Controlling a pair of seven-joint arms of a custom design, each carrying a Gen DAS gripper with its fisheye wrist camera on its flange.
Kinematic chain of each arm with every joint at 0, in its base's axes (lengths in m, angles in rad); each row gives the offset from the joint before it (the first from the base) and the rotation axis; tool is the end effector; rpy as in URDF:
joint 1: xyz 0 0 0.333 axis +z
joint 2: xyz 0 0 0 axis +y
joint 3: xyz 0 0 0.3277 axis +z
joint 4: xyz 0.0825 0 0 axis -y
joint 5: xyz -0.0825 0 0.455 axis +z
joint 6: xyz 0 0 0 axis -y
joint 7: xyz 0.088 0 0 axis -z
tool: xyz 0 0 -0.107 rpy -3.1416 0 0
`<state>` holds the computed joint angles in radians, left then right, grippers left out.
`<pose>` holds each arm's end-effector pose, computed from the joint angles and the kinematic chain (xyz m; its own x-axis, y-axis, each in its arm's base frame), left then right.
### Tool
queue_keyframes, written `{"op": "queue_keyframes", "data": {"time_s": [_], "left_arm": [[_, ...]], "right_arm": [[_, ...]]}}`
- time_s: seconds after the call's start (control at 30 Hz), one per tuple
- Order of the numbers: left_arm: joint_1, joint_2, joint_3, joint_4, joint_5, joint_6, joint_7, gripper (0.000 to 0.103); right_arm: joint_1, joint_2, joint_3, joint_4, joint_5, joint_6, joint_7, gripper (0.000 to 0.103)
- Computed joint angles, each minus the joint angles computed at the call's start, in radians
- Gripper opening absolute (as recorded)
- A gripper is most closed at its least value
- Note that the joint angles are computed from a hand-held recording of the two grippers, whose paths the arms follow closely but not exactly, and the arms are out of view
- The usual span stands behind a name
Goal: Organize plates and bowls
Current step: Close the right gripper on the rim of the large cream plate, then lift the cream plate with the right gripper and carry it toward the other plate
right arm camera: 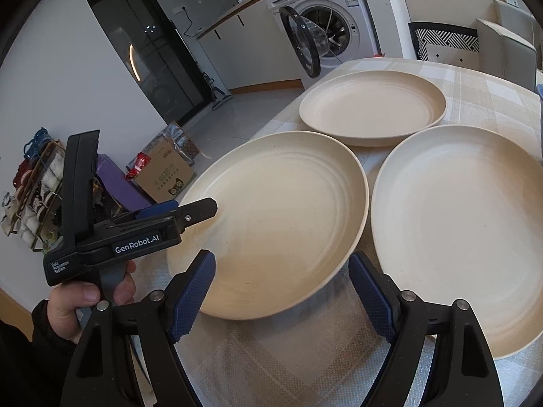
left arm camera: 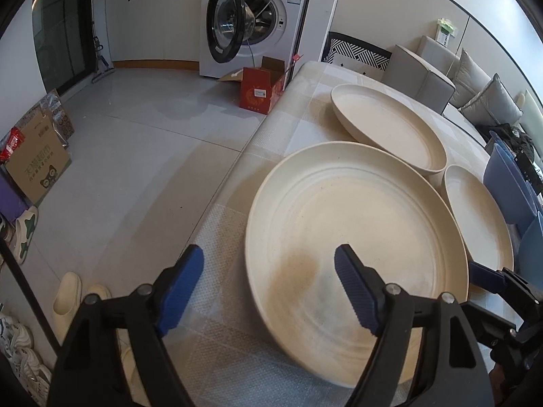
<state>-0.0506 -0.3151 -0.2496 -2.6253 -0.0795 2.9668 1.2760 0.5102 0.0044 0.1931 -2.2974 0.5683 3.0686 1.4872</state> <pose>0.4836 -0.1423 0.3889 0.0021 -0.9874 0.1583 -0.8059 -0.0954 -0.5843 0.4908 0.3597 0.3926 0.3381 -0.8729 -0.3519 -0.7914 -0.0613 -0.6082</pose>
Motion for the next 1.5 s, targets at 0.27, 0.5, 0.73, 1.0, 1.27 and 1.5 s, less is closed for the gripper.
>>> {"op": "queue_keyframes", "data": {"time_s": [0.27, 0.5, 0.73, 1.0, 1.27, 1.5], "left_arm": [[0.057, 0.023, -0.057, 0.021, 0.098, -0.005, -0.090, 0.069], [0.020, 0.017, -0.014, 0.010, 0.083, 0.011, -0.082, 0.053], [-0.001, 0.024, 0.006, 0.012, 0.027, 0.021, -0.034, 0.036], [-0.011, 0.014, 0.023, -0.005, -0.037, 0.043, -0.006, 0.021], [0.015, -0.021, -0.005, -0.035, -0.032, 0.061, -0.030, 0.014], [0.035, -0.042, -0.024, -0.048, -0.020, 0.061, -0.057, 0.013]], "right_arm": [[-0.011, 0.030, -0.012, 0.009, -0.255, 0.002, 0.234, 0.078], [-0.022, 0.044, -0.035, 0.013, -0.571, 0.017, 0.530, 0.075], [-0.028, 0.053, -0.059, 0.022, -0.788, 0.021, 0.728, 0.070], [-0.034, 0.055, -0.082, 0.028, -0.978, 0.014, 0.916, 0.052], [-0.045, 0.048, -0.095, 0.031, -1.160, -0.006, 1.085, 0.035], [-0.062, 0.039, -0.084, 0.020, -1.192, 0.007, 1.106, 0.028]]}}
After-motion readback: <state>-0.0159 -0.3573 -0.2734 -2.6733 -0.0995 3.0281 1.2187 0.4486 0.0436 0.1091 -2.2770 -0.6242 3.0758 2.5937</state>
